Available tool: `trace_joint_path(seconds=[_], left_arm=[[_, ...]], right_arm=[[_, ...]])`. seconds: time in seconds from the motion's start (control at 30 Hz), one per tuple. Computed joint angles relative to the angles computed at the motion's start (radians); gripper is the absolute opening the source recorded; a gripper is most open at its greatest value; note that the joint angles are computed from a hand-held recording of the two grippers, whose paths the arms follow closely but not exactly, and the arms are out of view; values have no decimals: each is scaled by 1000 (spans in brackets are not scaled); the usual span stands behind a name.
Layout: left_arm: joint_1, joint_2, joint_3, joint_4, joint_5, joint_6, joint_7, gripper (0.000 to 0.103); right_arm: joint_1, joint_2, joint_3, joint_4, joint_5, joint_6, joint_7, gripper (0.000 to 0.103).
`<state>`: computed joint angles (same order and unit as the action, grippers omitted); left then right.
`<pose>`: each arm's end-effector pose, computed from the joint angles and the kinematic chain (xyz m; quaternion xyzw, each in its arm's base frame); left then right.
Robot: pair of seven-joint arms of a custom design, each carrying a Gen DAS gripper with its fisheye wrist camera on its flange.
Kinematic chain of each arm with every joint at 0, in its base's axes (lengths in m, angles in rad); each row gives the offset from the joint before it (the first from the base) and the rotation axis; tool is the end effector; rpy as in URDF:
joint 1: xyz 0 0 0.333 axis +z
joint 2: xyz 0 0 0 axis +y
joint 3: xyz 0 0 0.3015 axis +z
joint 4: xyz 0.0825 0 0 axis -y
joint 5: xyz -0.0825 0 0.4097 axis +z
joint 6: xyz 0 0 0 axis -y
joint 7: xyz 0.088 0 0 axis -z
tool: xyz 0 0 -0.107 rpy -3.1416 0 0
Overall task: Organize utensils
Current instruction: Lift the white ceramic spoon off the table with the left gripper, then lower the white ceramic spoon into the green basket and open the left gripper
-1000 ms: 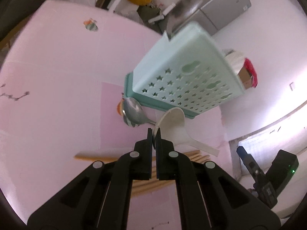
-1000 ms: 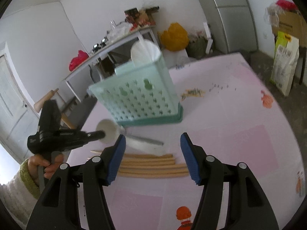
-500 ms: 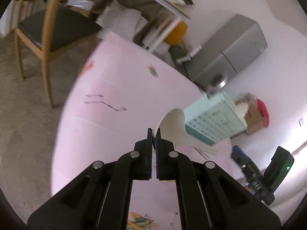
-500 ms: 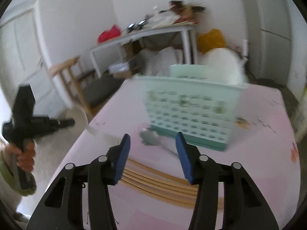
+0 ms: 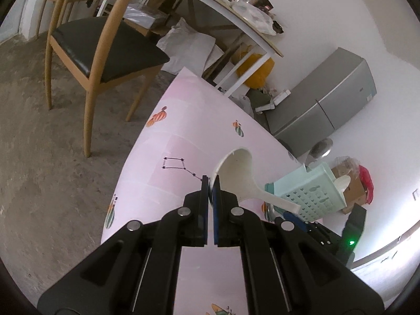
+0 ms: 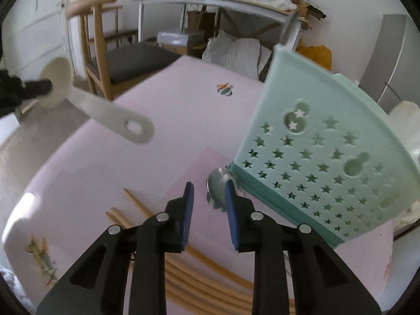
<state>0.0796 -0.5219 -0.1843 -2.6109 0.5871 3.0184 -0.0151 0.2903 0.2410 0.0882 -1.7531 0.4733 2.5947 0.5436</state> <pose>0.4455 -0.0920 0.4922 -0.8401 0.2883 -0.4234 0.1786 0.6476 0.2429 0.4729 -0.9101 0.2352 -0.1743 0.2933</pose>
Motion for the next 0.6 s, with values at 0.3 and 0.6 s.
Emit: trace_joint_path(seconds=[0.3, 0.6], left_arm=[[21, -3, 1, -26, -3, 31, -10, 1], [29, -7, -6, -31, -2, 34, -13, 1]], right_arm=[[69, 36, -37, -7, -192, 80, 142, 10], [68, 26, -33, -46, -236, 169, 168, 4]])
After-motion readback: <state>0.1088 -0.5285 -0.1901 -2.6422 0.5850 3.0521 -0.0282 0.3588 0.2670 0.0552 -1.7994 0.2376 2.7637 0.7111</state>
